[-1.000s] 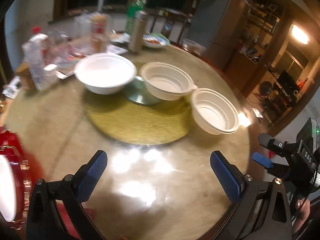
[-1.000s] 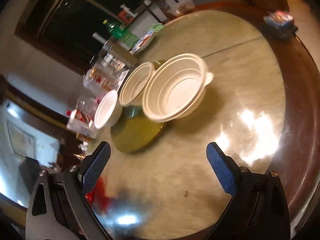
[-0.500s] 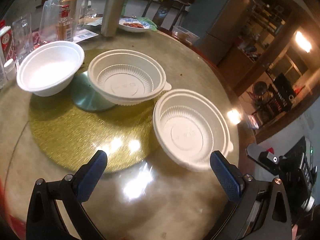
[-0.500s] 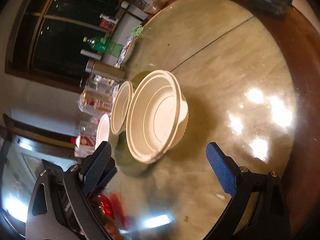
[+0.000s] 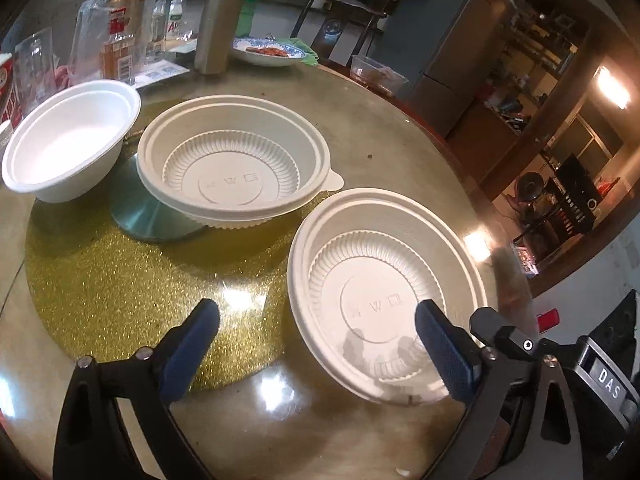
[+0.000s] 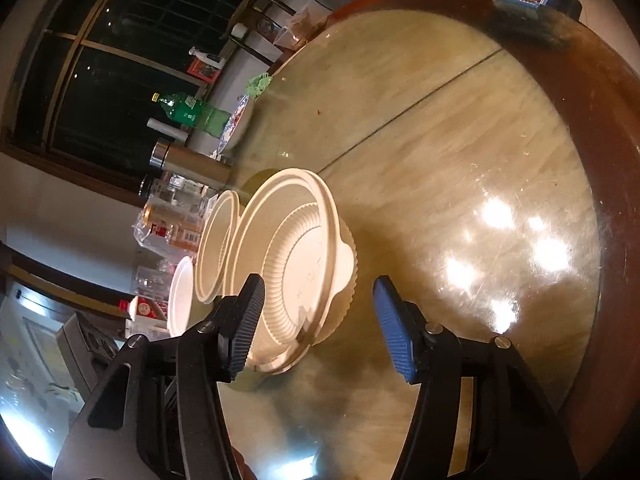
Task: Organize plates and bowls
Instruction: 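Close the left tool on the rim of the beige plastic bowl, then lift the beige plastic bowl and carry it toward the red plate stack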
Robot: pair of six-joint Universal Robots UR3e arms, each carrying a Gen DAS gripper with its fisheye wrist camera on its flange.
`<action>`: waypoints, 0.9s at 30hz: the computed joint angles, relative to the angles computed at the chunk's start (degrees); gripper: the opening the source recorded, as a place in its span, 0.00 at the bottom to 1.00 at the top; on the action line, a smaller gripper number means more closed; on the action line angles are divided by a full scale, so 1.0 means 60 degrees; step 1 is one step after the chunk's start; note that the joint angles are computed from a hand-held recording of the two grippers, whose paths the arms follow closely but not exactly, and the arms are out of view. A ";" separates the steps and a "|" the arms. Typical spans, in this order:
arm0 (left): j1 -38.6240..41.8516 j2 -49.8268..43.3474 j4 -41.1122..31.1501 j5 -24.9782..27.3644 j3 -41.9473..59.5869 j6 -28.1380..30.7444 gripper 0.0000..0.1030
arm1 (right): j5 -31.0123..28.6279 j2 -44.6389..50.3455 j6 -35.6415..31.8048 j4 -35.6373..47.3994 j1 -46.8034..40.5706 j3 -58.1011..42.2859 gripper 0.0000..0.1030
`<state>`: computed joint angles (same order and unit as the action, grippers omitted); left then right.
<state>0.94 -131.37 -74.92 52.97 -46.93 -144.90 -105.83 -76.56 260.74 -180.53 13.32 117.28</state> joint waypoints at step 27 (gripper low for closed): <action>-0.0192 0.0332 0.1680 0.0638 -0.1375 0.0481 0.19 | -0.0214 0.0437 -0.0728 0.1030 0.0280 -0.0747 0.11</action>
